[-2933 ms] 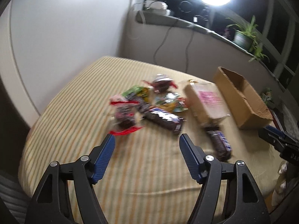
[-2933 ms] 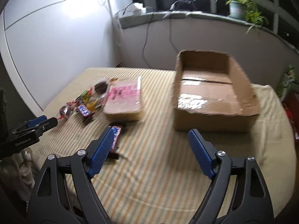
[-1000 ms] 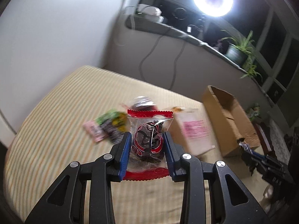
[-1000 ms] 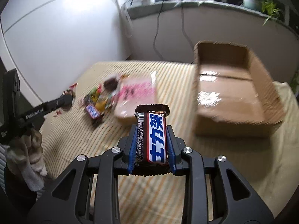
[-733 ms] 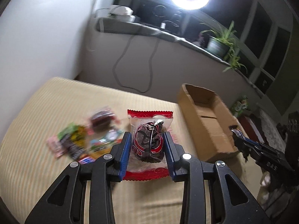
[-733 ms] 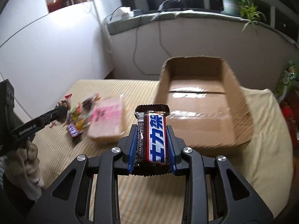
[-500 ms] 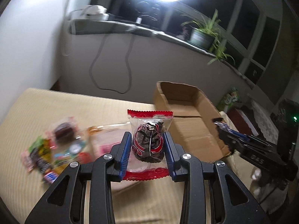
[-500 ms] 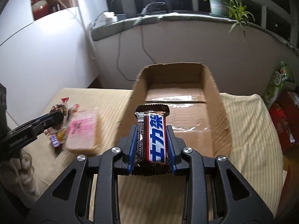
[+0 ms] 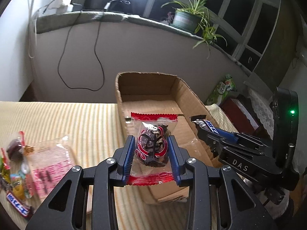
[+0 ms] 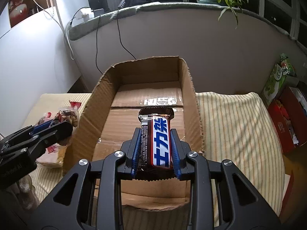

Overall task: Organize snacks
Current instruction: 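Carry both snacks over the cardboard box and open both tools to drop them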

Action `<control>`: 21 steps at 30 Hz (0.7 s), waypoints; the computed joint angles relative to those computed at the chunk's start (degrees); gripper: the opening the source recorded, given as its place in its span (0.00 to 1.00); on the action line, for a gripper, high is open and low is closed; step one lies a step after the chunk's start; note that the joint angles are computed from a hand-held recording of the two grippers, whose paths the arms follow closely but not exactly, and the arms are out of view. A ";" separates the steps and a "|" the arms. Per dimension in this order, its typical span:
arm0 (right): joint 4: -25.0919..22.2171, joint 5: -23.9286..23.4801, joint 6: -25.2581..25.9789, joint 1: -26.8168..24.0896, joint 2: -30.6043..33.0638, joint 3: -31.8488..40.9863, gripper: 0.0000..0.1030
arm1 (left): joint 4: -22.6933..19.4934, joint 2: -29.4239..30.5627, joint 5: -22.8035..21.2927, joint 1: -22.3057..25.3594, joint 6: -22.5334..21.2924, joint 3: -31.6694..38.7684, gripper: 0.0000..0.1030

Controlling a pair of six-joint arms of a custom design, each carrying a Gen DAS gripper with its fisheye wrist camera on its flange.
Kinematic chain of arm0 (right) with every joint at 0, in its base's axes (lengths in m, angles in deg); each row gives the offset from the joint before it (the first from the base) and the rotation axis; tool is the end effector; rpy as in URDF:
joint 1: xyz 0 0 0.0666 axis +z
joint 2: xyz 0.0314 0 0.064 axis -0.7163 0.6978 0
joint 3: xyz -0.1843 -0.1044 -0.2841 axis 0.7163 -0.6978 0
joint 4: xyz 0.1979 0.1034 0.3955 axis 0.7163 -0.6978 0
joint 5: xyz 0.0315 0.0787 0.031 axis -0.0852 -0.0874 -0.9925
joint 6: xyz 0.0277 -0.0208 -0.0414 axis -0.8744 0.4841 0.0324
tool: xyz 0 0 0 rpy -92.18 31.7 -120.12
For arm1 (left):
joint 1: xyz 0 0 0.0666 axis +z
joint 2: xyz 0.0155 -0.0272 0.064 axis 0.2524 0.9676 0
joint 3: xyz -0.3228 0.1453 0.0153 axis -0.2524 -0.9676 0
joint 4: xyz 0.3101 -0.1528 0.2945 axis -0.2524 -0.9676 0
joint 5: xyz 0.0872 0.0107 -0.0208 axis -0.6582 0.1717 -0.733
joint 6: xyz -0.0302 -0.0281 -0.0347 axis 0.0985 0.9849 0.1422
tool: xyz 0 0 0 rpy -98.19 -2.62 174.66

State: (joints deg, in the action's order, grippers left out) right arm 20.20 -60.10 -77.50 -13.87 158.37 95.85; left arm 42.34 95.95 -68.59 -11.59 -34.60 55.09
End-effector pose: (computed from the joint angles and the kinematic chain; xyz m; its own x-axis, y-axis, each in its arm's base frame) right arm 0.5362 0.3223 0.3815 -0.7422 0.0378 -0.6691 -0.0528 0.9920 0.1146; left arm 0.5389 -0.2724 0.4051 -0.7193 0.0542 -0.6926 0.3626 0.8796 -0.3078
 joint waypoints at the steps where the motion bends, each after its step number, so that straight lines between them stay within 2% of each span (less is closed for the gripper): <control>1: 0.09 -0.27 0.07 -0.21 0.02 -0.07 0.29 | -0.24 0.43 -0.06 -0.15 -0.05 0.43 0.32; 7: 0.55 -0.42 0.29 -0.36 -0.27 -0.61 0.30 | -1.19 1.08 -0.39 -1.10 -0.72 1.26 0.34; 9: 0.74 -0.16 0.30 -0.37 -0.58 -0.85 0.33 | -1.27 1.21 -0.52 -1.31 -0.87 1.49 0.38; 11: 1.01 0.34 0.38 -0.22 -1.01 -1.16 0.44 | -1.14 0.92 -1.05 -1.44 -0.98 1.25 0.38; 13: 1.32 0.87 0.48 0.03 -1.63 -1.58 0.47 | -0.93 0.39 -0.99 -1.31 -0.71 0.75 0.38; 21: 1.74 1.07 0.20 1.38 -2.76 -1.35 0.48 | 0.44 -4.19 -1.33 0.22 0.46 -3.44 0.38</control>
State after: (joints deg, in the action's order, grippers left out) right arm 21.93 -59.03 -77.29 -12.49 155.61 94.50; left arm 42.78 91.76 -69.92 -11.36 -34.14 51.66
